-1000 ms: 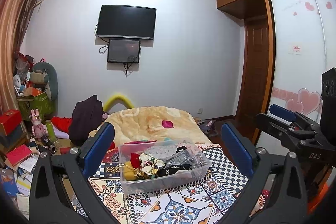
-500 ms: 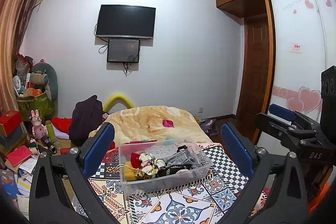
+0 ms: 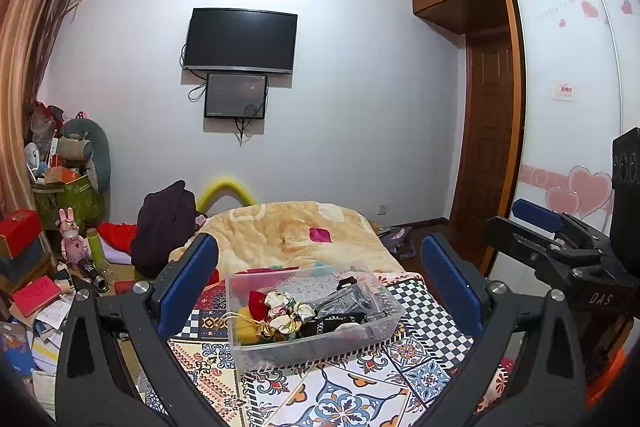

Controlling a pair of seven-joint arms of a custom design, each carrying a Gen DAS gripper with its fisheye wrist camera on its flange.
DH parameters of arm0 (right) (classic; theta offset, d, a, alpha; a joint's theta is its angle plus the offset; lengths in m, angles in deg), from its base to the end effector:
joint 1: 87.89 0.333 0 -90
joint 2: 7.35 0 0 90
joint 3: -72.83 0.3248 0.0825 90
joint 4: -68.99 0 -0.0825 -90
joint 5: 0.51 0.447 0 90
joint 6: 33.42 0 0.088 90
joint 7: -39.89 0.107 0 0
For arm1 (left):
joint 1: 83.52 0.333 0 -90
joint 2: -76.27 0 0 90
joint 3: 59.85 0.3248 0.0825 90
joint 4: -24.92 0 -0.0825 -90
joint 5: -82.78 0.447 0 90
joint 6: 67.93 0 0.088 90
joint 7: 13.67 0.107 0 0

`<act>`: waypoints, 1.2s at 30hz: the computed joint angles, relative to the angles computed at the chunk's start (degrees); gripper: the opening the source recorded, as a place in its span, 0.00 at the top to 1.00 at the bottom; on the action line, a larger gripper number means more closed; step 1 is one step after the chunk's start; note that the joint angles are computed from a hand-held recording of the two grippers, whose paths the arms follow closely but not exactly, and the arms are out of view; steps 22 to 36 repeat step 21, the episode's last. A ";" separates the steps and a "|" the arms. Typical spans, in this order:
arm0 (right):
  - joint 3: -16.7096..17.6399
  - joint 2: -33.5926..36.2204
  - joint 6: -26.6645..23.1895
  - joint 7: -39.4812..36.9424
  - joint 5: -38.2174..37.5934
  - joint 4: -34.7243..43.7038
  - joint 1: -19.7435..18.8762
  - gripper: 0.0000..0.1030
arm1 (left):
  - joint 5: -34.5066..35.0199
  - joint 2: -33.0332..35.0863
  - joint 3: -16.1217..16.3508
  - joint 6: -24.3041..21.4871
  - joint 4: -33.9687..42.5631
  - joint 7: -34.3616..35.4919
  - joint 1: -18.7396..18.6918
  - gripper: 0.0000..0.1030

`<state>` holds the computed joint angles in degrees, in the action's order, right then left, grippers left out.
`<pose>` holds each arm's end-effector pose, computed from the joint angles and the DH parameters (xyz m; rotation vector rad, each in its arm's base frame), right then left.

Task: Organize soft objects

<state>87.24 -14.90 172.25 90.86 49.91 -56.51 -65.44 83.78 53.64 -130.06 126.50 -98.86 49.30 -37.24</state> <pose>0.5042 0.2652 0.5733 -1.4394 1.1309 -0.8890 0.5126 -0.3226 0.5920 -1.2256 1.5692 -1.3777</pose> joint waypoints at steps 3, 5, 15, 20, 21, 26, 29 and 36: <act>-0.02 0.01 -0.01 -0.04 0.00 0.00 0.01 0.00 | -0.03 -0.33 0.02 -0.18 -0.06 -0.18 0.11 0.00; -0.06 -0.04 0.02 -0.02 -0.04 -0.06 0.06 0.00 | 0.08 -0.24 0.13 -0.18 -0.10 -0.35 0.01 0.00; 0.16 -0.31 -0.25 -0.69 0.77 -0.04 -0.39 0.00 | -0.07 0.69 1.15 0.21 -0.37 0.71 -1.53 0.00; 0.19 -0.34 -0.50 -1.12 1.13 0.01 -0.44 0.00 | -0.35 0.68 1.03 0.37 -0.32 1.86 -1.88 0.00; 0.12 -0.36 -0.56 -0.96 0.90 -0.02 -0.44 0.00 | -0.15 1.15 1.34 0.22 -0.24 2.17 -2.35 0.00; 0.12 -0.36 -0.56 -0.96 0.90 -0.02 -0.44 0.00 | -0.15 1.15 1.34 0.22 -0.24 2.17 -2.35 0.00; 0.12 -0.36 -0.56 -0.96 0.90 -0.02 -0.44 0.00 | -0.15 1.15 1.34 0.22 -0.24 2.17 -2.35 0.00; 0.12 -0.36 -0.56 -0.96 0.90 -0.02 -0.44 0.00 | -0.15 1.15 1.34 0.22 -0.24 2.17 -2.35 0.00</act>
